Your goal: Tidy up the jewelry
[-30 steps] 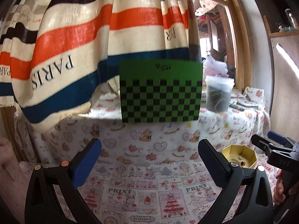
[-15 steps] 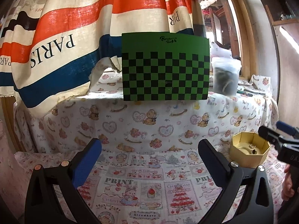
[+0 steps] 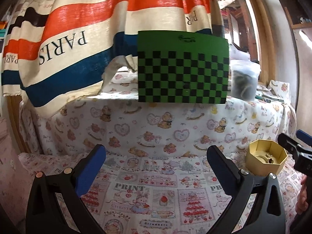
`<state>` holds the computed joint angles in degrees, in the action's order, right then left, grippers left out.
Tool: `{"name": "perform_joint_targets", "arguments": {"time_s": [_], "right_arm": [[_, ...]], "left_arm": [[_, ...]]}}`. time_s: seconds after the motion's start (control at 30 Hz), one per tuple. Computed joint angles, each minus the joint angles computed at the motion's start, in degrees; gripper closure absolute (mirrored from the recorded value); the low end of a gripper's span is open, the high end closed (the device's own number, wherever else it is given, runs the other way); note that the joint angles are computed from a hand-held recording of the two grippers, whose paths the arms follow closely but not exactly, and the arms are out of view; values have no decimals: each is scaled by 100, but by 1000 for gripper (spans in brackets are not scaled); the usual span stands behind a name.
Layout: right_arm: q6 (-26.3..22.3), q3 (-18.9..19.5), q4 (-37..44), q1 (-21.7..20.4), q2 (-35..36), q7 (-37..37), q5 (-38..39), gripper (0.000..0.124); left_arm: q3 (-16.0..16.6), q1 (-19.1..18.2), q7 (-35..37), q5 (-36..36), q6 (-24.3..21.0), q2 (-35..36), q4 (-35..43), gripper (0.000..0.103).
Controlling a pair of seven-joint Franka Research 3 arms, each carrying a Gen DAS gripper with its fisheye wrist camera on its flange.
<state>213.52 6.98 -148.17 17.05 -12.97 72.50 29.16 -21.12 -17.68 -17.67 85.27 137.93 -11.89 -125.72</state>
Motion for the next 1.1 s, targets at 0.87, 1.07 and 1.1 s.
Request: {"name": "perform_joint_targets", "arguments": {"time_s": [0.87,1.07,1.1], "right_arm": [[29,56,12,59,12,-344,119,21],[32,69,13,53,14,-353,129,21],[32,75,16,50,17,-364,146,21]], "left_arm": [[-9,-46,146,-99,-76,18,24,0],[13,-25,160,-28,96,8,13,0],[8,-22,159,-16,95,8,13,0]]}}
